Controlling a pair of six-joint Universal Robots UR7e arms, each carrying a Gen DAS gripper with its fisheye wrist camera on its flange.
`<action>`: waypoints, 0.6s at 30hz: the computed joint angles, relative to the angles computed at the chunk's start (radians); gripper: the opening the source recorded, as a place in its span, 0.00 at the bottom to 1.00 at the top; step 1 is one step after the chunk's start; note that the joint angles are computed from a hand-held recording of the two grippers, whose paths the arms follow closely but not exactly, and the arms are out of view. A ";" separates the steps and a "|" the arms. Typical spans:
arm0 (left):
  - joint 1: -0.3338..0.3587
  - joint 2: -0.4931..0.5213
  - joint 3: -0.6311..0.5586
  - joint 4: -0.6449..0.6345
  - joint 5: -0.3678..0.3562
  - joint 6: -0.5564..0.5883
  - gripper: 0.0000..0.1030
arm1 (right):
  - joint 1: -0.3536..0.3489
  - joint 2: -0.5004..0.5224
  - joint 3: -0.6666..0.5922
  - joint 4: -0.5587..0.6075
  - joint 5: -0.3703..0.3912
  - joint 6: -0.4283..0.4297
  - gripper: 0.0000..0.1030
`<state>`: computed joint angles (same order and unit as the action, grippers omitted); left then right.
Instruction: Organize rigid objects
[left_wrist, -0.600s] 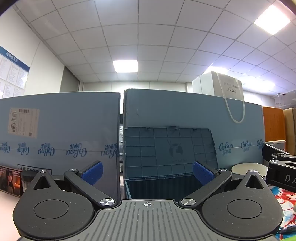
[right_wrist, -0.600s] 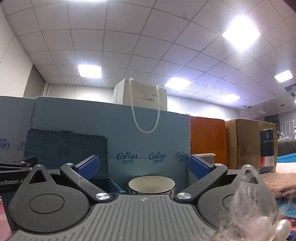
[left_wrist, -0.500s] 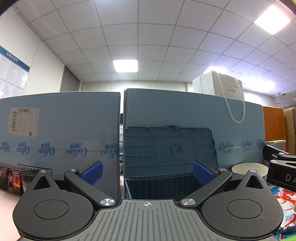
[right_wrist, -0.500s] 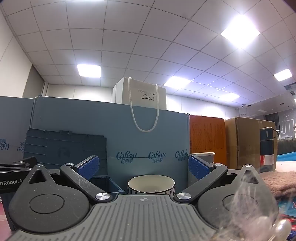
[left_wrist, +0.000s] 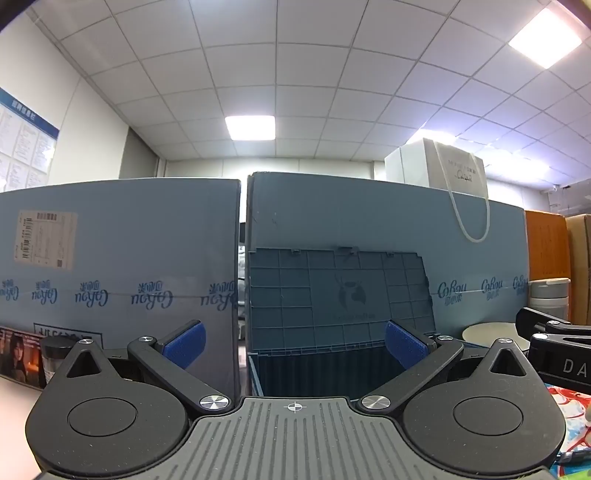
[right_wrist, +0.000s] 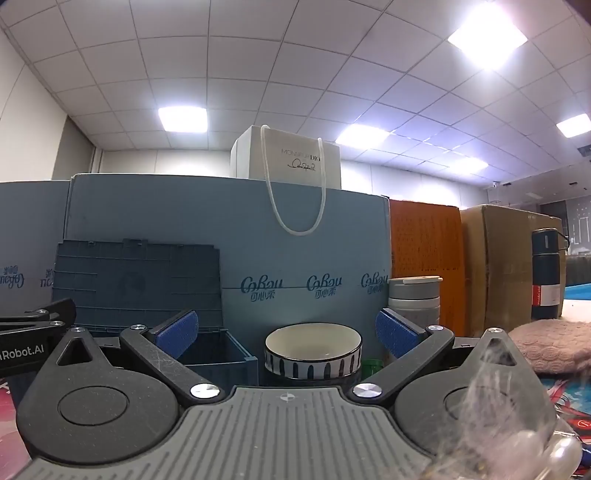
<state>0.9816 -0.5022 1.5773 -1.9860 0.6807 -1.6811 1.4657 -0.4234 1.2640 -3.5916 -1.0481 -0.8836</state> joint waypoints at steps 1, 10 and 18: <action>-0.001 0.000 0.000 0.001 0.000 0.001 1.00 | 0.000 -0.001 0.003 0.000 -0.001 -0.002 1.00; -0.007 0.001 0.016 0.001 0.023 -0.003 1.00 | -0.003 0.009 0.005 -0.077 0.009 0.019 1.00; -0.010 -0.011 0.026 0.027 0.014 -0.023 1.00 | -0.029 0.018 0.019 -0.196 0.132 0.029 1.00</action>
<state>0.9716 -0.5133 1.6033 -1.9595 0.6942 -1.7041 1.4368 -0.4052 1.2828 -3.7872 -0.9156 -0.8550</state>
